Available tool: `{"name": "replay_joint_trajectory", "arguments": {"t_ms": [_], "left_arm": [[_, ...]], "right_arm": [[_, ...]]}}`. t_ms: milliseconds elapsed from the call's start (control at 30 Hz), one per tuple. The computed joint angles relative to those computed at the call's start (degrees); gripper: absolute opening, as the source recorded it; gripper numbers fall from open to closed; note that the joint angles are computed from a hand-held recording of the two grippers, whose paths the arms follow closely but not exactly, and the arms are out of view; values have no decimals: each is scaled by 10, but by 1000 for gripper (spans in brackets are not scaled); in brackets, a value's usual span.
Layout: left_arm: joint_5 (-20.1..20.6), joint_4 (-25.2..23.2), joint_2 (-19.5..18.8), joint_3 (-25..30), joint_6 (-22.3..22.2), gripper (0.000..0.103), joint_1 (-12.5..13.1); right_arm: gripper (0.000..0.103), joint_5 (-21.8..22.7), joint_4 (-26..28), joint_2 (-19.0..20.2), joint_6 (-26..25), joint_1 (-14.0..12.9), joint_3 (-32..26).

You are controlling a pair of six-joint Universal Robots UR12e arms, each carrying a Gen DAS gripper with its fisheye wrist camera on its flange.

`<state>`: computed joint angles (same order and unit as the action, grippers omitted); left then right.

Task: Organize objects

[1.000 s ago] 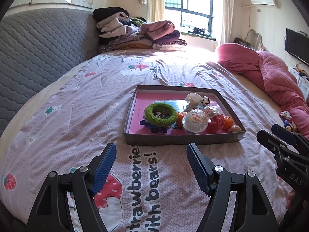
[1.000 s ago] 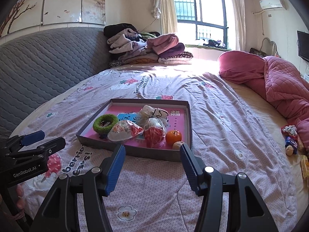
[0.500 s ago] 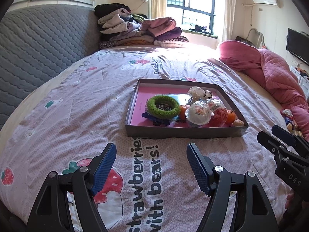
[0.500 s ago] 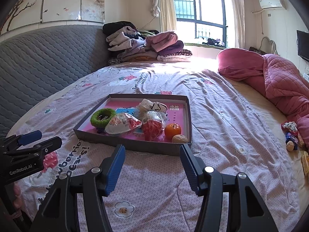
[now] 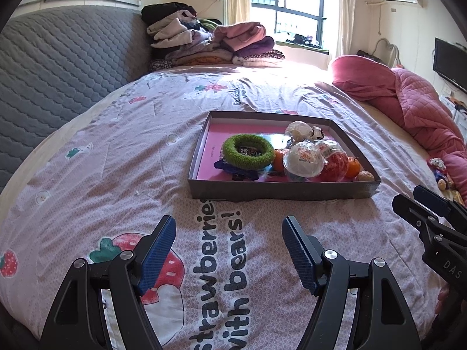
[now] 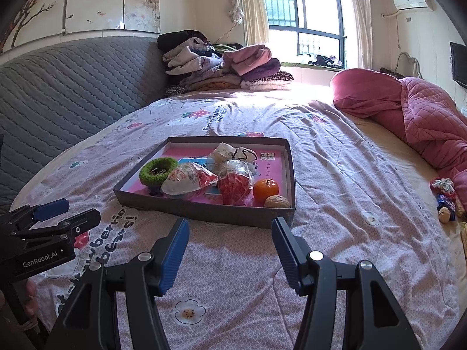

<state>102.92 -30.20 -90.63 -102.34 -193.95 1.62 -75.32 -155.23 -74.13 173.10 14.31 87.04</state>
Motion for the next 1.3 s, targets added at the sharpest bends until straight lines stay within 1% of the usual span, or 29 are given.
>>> {"name": "replay_joint_trajectory", "arguments": {"t_ms": [233,367,467,767,967,1033,1300], "left_arm": [[3,2,-2,-6,1,76,0],[6,5,-3,-9,3,76,-1],[6,7,-4,-10,4,76,-1],[3,7,-7,-12,7,76,-2],[1,3,-10,-12,7,76,-1],[4,2,-11,-11,8,76,-2],[-3,4,-10,-14,7,76,-1]], "right_arm": [[58,-4,-15,2,8,-2,10],[58,0,-27,2,12,-5,19],[59,4,-31,2,11,-6,24],[59,-8,-35,6,3,-6,28],[59,2,-23,7,11,-8,26],[59,1,-22,8,13,-8,26],[59,-2,-18,8,11,-8,26]]}}
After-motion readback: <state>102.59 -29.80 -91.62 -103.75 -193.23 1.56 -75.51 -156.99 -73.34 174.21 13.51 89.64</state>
